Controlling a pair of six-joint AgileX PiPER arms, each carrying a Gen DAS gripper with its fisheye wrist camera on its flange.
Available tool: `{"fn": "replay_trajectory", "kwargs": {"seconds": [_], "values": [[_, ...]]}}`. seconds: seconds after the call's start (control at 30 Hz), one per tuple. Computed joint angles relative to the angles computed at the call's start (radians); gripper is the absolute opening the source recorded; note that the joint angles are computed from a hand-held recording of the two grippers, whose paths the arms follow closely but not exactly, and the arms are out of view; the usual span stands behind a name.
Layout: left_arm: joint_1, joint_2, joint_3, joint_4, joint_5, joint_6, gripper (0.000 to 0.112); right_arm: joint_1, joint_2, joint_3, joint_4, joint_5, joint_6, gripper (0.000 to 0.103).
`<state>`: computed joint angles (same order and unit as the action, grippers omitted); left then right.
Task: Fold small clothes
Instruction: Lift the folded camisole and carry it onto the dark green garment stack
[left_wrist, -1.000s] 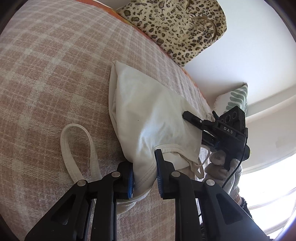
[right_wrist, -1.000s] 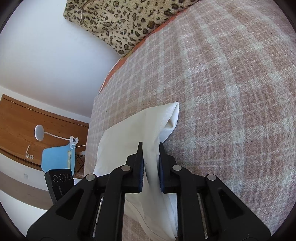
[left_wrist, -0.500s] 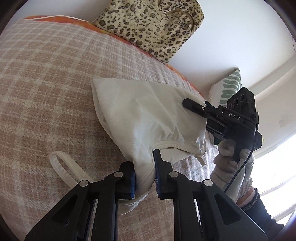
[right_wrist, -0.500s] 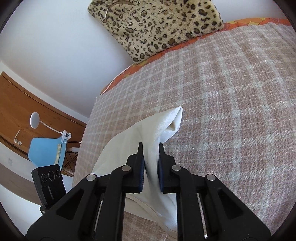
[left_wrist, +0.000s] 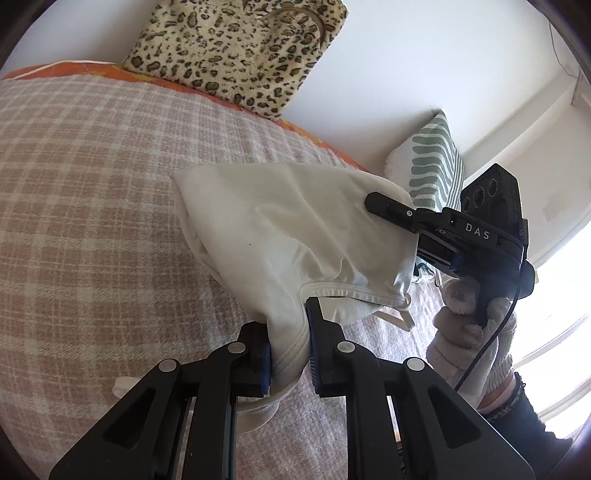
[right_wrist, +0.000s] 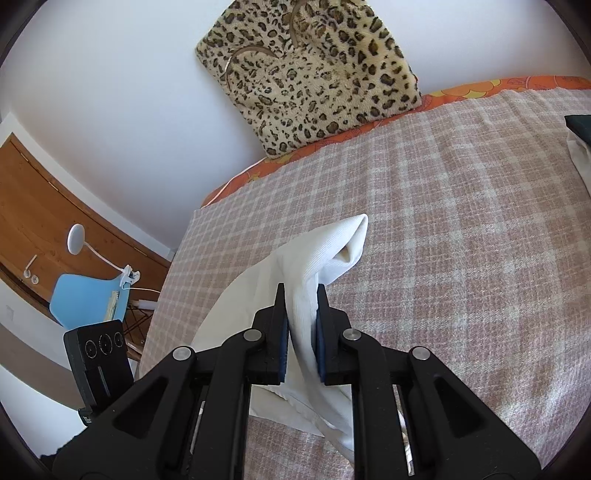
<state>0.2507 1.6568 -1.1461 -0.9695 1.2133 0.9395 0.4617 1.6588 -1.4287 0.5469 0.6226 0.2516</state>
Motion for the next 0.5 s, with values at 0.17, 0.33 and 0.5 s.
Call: {"fn": "replay_trajectory", "kwargs": {"seconds": [0.17, 0.33, 0.5], "values": [[-0.082, -0.022, 0.026, -0.039, -0.038, -0.014, 0.014, -0.051, -0.093, 0.096, -0.008, 0.008, -0.014, 0.013], [-0.176, -0.045, 0.021, -0.051, -0.080, -0.047, 0.014, -0.132, -0.168, 0.175, 0.036, 0.025, -0.072, 0.013], [-0.277, -0.052, -0.026, -0.055, -0.129, -0.108, 0.014, -0.230, -0.225, 0.206, 0.097, 0.069, -0.160, 0.013]]}}
